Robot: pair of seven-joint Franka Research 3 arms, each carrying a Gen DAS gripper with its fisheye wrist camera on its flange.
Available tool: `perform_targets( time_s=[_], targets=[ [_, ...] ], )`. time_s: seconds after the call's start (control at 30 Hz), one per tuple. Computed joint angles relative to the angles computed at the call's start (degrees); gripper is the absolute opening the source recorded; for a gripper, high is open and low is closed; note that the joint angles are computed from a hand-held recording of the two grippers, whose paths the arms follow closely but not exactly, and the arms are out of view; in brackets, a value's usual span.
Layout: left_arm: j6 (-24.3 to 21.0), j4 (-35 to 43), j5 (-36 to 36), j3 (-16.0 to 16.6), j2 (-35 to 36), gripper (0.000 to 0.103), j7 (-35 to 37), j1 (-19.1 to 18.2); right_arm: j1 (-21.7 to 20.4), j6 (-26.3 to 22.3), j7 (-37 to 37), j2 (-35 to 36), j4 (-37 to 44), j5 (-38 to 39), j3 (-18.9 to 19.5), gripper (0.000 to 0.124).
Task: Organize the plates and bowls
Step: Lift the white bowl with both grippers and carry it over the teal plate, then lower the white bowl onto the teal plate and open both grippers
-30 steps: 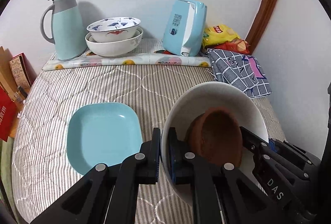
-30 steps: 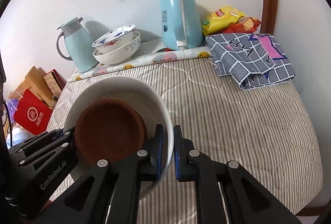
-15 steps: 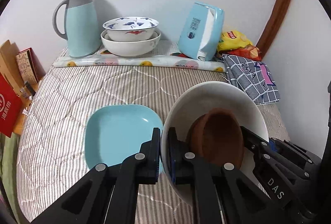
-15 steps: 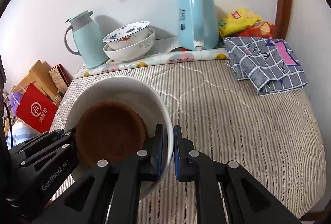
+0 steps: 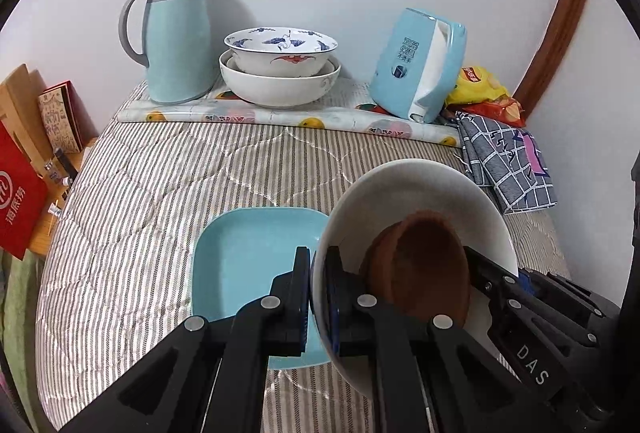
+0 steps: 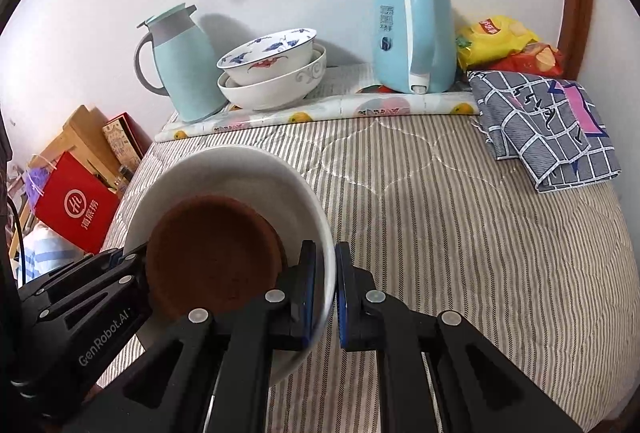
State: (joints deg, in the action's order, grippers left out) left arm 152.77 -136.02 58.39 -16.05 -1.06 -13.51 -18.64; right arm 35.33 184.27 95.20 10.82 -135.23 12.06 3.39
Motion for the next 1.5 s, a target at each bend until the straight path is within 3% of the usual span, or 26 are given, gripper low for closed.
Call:
perform_targets(
  time_s=[0.27, 0.97, 1.5],
  targets=[
    [2.3, -0.9, 1.3, 1.1, 0.5, 0.008, -0.6, 1.2, 3.7, -1.1, 1.7, 2.2, 2.4, -1.8, -3.6, 0.009],
    [4.9, -4.5, 1.8, 2.6, 0.3, 0.008, -1.6, 4.5, 2.1, -5.2, 1.1, 9.5, 11.1, -3.0, 0.3, 0.009],
    [7.8, -5.5, 2.0, 4.1, 2.8, 0.008, -2.3, 5.6, 2.2, -8.3, 0.5, 13.8, 15.0, -2.8, 1.1, 0.009]
  ],
)
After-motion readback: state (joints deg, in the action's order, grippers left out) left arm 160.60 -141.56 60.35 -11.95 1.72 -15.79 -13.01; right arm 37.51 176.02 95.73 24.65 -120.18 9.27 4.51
